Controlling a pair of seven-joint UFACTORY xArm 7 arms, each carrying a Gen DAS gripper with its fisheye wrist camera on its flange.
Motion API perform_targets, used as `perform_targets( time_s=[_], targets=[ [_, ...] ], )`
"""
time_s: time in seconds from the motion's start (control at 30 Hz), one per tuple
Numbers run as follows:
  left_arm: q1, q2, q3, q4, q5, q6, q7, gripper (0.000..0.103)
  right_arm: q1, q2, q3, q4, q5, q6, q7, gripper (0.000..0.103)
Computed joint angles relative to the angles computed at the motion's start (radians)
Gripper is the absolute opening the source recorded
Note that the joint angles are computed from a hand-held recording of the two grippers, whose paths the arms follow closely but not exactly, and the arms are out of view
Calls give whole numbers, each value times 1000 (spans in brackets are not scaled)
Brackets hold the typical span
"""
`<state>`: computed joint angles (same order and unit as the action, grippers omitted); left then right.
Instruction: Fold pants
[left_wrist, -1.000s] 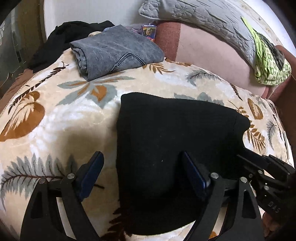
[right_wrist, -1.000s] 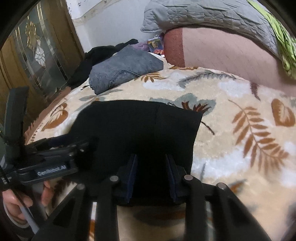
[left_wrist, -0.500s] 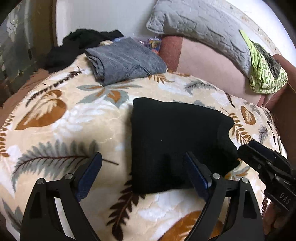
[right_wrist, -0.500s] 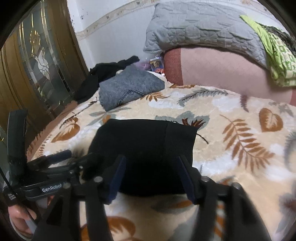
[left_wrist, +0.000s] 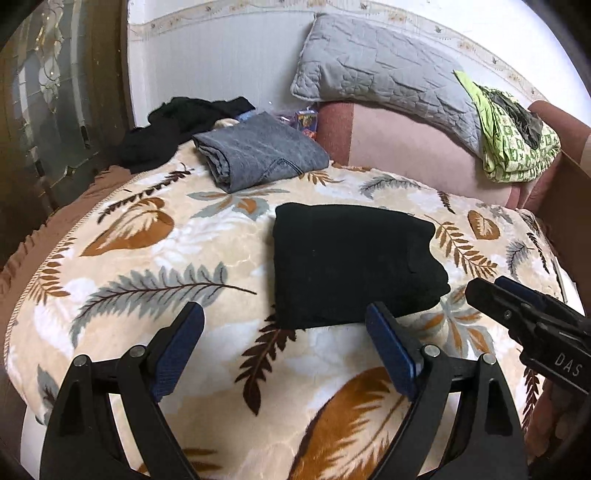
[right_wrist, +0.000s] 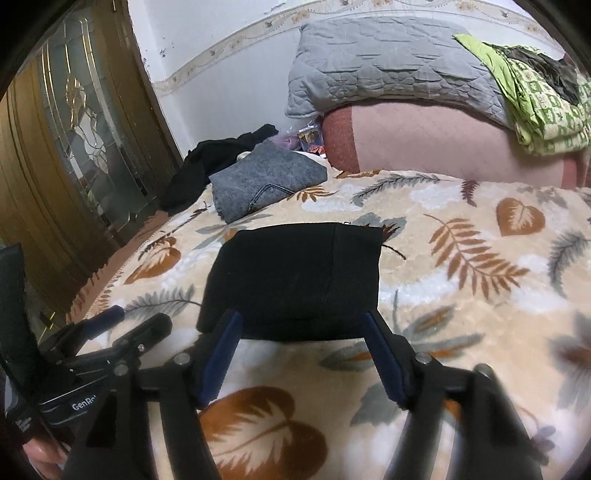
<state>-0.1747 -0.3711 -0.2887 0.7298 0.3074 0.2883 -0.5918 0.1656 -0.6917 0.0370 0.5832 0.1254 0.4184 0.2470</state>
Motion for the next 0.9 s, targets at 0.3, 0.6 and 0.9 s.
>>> perform_targets(
  time_s=[0.3, 0.6, 0.9],
  targets=[
    [-18, -90, -4, -42, -33, 28, 23, 90, 0, -96, 14, -33, -16, 30, 15, 74],
    [6, -126, -36, -56, -18, 39, -5, 90, 6, -128, 16, -49, -19, 47, 17, 75],
    [-3, -123, -33, -58, -17, 44, 3, 90, 13, -125, 22, -53, -21, 50, 18, 75]
  ],
)
